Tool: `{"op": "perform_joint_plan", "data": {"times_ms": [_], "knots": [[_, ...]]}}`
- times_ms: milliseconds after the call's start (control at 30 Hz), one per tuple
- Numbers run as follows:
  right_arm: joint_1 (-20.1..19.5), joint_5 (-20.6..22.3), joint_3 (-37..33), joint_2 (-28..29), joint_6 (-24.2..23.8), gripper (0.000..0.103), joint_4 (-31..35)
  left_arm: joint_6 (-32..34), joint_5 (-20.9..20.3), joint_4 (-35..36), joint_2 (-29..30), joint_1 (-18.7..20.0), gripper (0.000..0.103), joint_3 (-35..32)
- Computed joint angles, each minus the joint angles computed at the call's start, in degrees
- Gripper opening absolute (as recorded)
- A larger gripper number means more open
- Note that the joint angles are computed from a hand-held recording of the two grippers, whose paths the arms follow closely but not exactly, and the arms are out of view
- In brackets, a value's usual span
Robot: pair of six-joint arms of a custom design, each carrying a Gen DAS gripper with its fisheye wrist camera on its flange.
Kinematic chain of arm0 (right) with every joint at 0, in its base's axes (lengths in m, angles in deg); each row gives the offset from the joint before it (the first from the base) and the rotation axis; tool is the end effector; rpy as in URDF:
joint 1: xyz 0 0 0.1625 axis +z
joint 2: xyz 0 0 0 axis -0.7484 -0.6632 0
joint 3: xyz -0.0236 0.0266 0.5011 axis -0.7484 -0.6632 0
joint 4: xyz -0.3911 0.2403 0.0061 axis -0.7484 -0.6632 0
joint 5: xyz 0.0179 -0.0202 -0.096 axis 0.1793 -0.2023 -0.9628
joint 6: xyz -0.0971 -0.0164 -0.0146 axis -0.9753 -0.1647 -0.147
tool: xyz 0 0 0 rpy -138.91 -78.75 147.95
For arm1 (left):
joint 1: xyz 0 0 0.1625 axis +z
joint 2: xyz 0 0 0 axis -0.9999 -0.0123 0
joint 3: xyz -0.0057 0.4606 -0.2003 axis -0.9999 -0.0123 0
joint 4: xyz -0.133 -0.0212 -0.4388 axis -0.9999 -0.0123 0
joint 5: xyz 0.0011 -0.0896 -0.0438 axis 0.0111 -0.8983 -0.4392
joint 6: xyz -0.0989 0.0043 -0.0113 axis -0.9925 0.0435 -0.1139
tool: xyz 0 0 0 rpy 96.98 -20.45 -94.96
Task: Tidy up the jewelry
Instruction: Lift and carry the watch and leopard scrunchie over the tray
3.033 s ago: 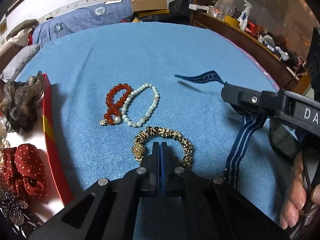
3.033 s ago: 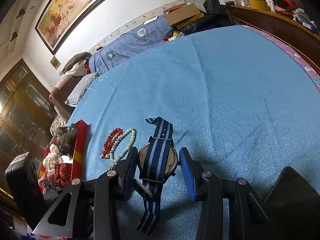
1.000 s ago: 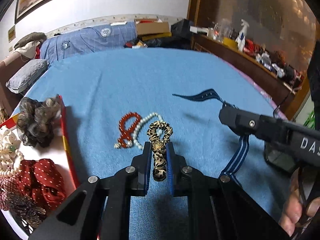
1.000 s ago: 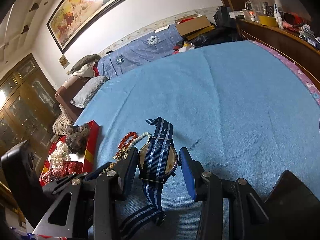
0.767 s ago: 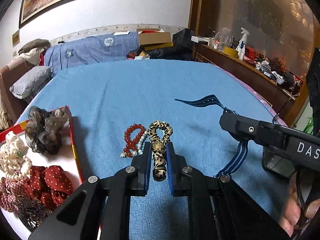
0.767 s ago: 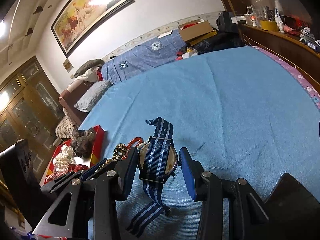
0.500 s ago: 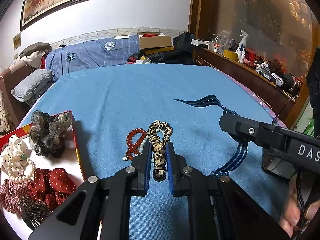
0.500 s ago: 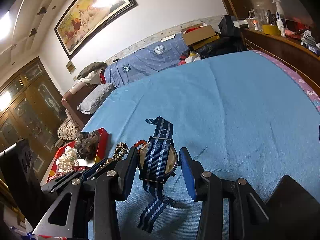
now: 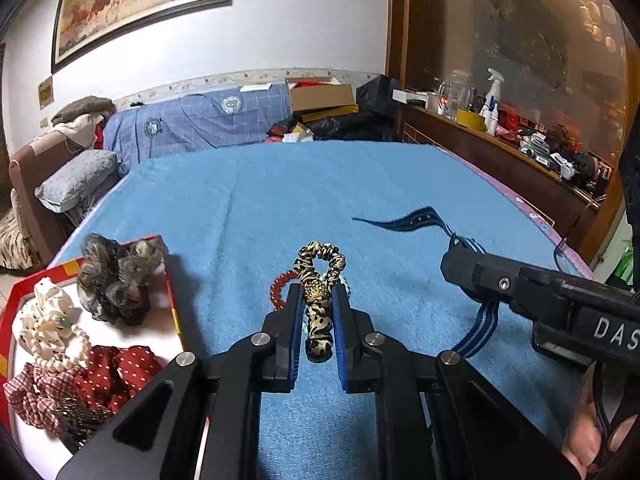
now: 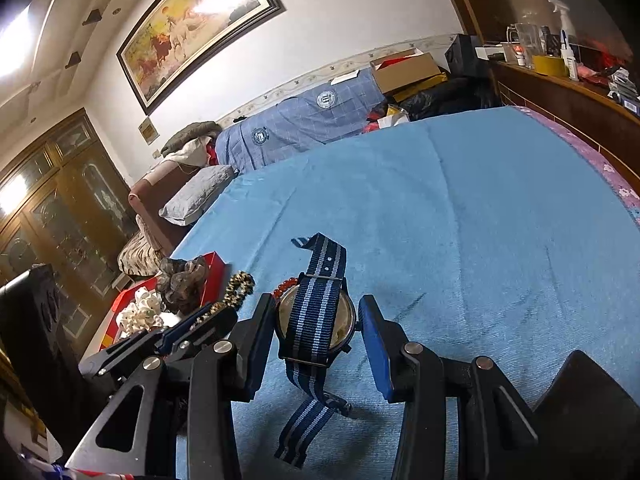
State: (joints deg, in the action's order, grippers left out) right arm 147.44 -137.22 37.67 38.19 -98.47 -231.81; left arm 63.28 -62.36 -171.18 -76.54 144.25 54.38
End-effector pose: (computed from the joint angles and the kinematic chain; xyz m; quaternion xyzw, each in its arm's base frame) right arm 0.1995 -0.5647 0.1249 0.1295 -0.8905 0.4158 0.1318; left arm -0.1763 -0.5828 0.1502 0.3261 0.8429 -0.3555 0.2383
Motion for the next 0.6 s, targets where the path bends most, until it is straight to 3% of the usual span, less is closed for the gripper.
{"op": "perform_joint_plan", "data": {"times_ms": [600], "knots": [[0.97,0.21,-0.34,0.97,-0.57,0.047,-0.64,1.3,0.04,-3.43,-1.23,-0.61,0.013,0.75]]}}
